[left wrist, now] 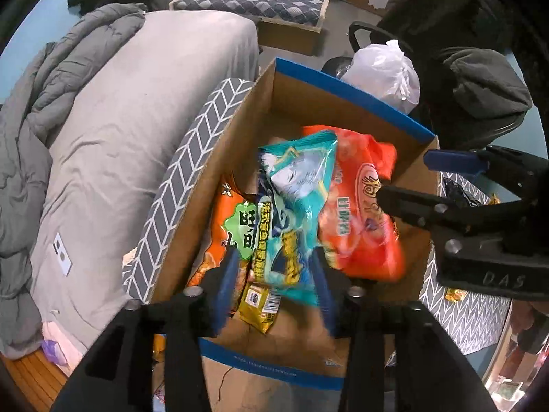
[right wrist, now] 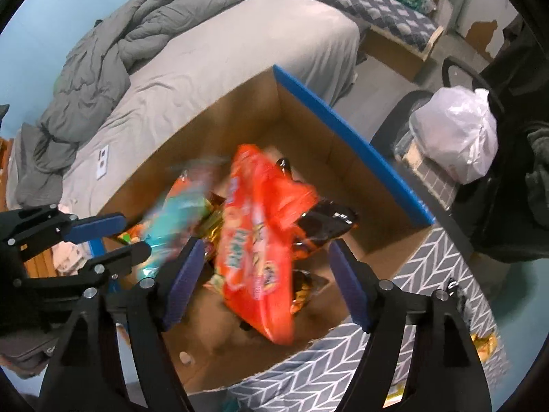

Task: Organize snacks
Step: 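Carry both bags over the box and open both tools to drop them, then move both tools back over the remaining snacks on the table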

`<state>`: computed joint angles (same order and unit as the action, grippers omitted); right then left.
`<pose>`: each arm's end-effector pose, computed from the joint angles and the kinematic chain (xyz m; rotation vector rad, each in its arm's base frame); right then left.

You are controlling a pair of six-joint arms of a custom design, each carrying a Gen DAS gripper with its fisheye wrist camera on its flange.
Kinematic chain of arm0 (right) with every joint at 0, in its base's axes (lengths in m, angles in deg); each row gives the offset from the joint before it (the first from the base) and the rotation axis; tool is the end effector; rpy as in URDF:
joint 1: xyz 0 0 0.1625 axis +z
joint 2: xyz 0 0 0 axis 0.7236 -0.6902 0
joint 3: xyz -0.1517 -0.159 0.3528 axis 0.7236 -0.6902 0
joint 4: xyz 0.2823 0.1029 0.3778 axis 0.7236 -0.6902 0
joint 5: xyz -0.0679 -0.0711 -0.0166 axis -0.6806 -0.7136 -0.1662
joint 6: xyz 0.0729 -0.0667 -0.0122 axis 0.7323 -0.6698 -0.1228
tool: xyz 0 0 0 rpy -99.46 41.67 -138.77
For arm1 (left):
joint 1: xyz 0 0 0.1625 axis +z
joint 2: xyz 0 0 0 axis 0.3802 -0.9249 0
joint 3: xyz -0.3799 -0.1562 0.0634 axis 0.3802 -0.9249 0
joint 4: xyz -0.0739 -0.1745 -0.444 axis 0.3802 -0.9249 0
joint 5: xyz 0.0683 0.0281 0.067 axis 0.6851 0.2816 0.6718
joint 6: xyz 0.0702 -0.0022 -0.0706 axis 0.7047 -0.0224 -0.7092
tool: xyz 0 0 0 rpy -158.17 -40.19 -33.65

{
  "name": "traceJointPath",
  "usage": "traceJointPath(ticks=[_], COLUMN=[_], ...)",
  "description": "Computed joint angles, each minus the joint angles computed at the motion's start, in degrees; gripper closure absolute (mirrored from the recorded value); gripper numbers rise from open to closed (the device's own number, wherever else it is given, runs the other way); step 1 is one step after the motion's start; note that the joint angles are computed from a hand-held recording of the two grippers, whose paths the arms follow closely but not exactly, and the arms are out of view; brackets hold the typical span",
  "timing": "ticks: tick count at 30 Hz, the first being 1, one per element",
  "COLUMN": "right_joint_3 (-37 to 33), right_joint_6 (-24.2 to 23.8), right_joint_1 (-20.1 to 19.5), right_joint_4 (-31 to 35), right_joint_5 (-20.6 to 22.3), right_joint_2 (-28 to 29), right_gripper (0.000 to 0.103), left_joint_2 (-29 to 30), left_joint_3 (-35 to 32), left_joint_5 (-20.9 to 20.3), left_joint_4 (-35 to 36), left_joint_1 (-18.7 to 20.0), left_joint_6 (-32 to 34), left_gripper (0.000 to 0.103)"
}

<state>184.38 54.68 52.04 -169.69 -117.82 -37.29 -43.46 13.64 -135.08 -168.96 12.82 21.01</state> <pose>0.1495 -0.4915 0.3484 0.1580 -2.5209 0.3261 -0.4266 -0.5211 0.0526 0.7182 2.4088 -0.0230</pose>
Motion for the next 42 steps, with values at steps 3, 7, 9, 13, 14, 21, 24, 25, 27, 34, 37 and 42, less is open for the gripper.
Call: traceJointPath(ticks=[3,7,9,13,14,21,24,25,27,34,37,42], right_joint_3=[-0.2,-0.2,-0.2,-0.1,0.0,0.7,1.2,1.5,1.7,3.1,3.9,5.5], right_joint_6=[-0.1,-0.2,-0.5,-1.0,-1.2,-1.1,-0.7,-0.6,-0.3,0.7,1.2,2.1], right_joint_1=[0.2,0.7,0.9,1.6,1.6,1.5,1.4,1.3,1.2,0.1,-0.7,-2.6], right_joint_4=[0.0,0.1,0.3,0.9,1.2,3.0,3.9,4.3,5.0,8.2,9.8,12.3], right_joint_5=[-0.6,-1.6,-2.1,-3.1,-3.1,-3.6,-3.8,-3.8,-3.9,-4.7,-5.2,-6.2], right_joint_2=[-0.6,-1.6,-2.2,-3.2,-3.6,-6.7,-8.5,-9.4,-10.5,-15.8,-18.4,-23.5], right_gripper=[0.027,0.027,0.027,0.027,0.027,0.027,0.027,0.027,0.027,0.027,0.027,0.027], left_joint_2=[-0.3,-0.3,-0.3,-0.4,-0.4,-0.2,-0.1,0.1,0.4,2.1,3.1,5.0], left_joint_3=[0.0,-0.6,-1.0,-1.3,-1.4,-2.3,-2.6,-2.7,-3.1,-4.2,-4.8,-5.7], left_joint_5=[0.9,1.0,0.7,0.8,0.8,1.3,1.7,1.8,1.9,0.2,-1.3,-3.3], left_joint_4=[0.0,0.7,0.9,0.6,0.6,0.8,0.8,0.8,1.0,1.7,2.1,2.1], left_joint_1=[-0.5,-1.0,-1.2,-2.1,-2.3,-4.2,-5.1,-5.4,-6.0,-7.6,-8.2,-9.4], left_joint_6=[-0.5,-1.5,-2.0,-2.3,-2.4,-1.6,-0.9,-0.5,0.4,2.2,2.6,4.5], left_gripper=[0.039,0.037,0.036,0.031,0.031,0.029,0.026,0.026,0.026,0.025,0.025,0.025])
